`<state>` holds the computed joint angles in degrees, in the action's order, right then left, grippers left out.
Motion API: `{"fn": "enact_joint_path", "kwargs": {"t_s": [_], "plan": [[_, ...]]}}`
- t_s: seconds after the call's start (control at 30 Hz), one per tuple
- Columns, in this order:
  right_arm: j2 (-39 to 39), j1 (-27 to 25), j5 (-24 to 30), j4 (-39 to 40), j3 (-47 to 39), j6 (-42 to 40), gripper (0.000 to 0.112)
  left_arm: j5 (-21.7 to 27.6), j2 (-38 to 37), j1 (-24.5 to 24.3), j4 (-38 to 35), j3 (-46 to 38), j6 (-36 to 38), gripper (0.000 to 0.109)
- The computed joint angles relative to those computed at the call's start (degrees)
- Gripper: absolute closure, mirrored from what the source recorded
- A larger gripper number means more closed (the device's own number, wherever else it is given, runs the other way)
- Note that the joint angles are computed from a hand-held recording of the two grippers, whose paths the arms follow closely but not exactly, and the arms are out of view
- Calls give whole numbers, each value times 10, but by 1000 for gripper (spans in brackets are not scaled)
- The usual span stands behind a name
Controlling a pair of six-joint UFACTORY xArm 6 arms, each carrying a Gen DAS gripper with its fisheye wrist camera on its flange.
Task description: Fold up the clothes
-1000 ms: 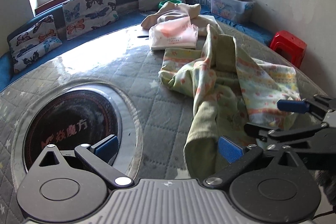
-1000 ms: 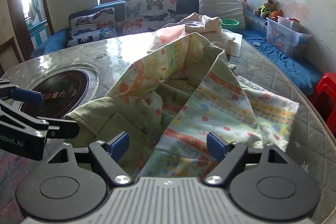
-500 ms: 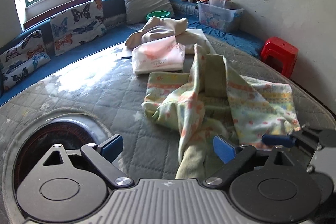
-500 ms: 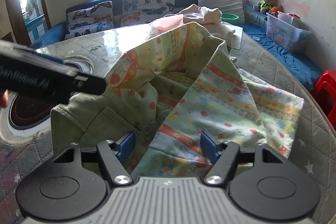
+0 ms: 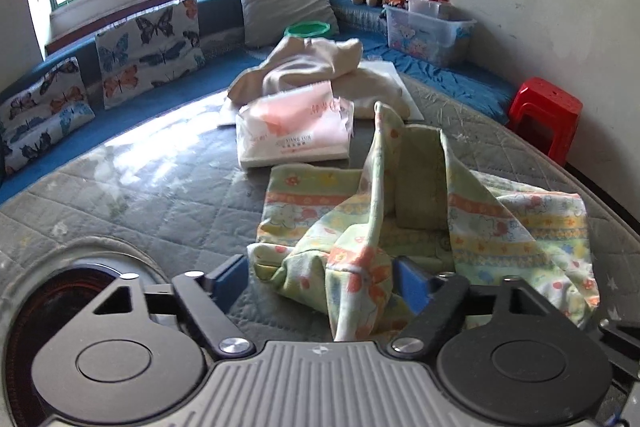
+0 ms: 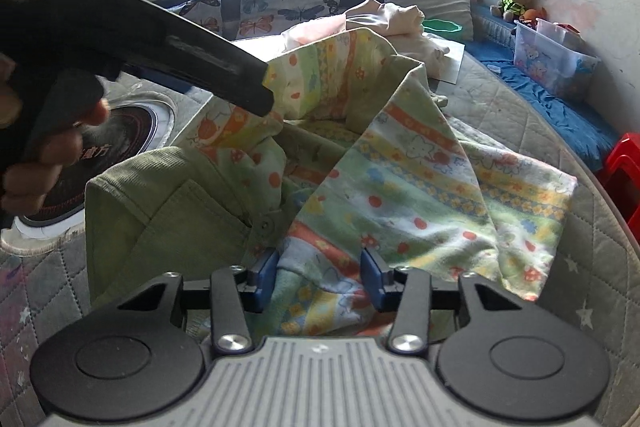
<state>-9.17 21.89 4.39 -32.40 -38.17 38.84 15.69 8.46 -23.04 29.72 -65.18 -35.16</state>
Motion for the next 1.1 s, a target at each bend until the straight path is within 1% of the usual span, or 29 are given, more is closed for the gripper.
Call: {"fn": "enact_joint_path", "kwargs": {"t_s": [0.03, 0.07, 0.1, 0.17, 0.23, 0.3, 0.33, 0.4, 0.57, 0.67, 0.77, 0.97, 1.1], "plan": [[-2, 0, -1, 7, 2, -8, 71, 0, 5, 0, -15, -3, 12, 44], [-4, 0, -2, 16, 5, -18, 74, -1, 10, 0, -31, -4, 25, 54], [-6, 0, -4, 25, 8, -28, 76, -4, 12, 1, -51, -2, 42, 61], [-12, 0, -7, 47, 15, -50, 80, -10, 11, 1, -104, 4, 86, 79], [-17, 0, -11, 75, 22, -75, 84, -14, 6, 0, -152, 14, 121, 87], [-25, 2, -16, 117, 32, -112, 90, -18, -4, 1, -167, 26, 136, 94], [-28, 2, -18, 118, 36, -113, 92, -20, -10, 2, -174, 33, 142, 97], [-38, 0, -21, 123, 46, -121, 97, -21, -25, 5, -197, 49, 159, 99], [-76, -8, -7, 101, 72, -103, 100, -21, -67, 9, -233, 93, 187, 101], [-109, -12, 5, 97, 93, -96, 103, -17, -95, 11, -250, 122, 209, 101], [-138, -14, 22, 99, 109, -100, 103, -12, -126, 12, -277, 155, 236, 101], [-196, -9, 59, 121, 139, -116, 104, -1, -201, 13, -312, 228, 276, 101], [-239, 7, 94, 179, 157, -172, 104, 4, -252, 12, -337, 275, 302, 101]]}}
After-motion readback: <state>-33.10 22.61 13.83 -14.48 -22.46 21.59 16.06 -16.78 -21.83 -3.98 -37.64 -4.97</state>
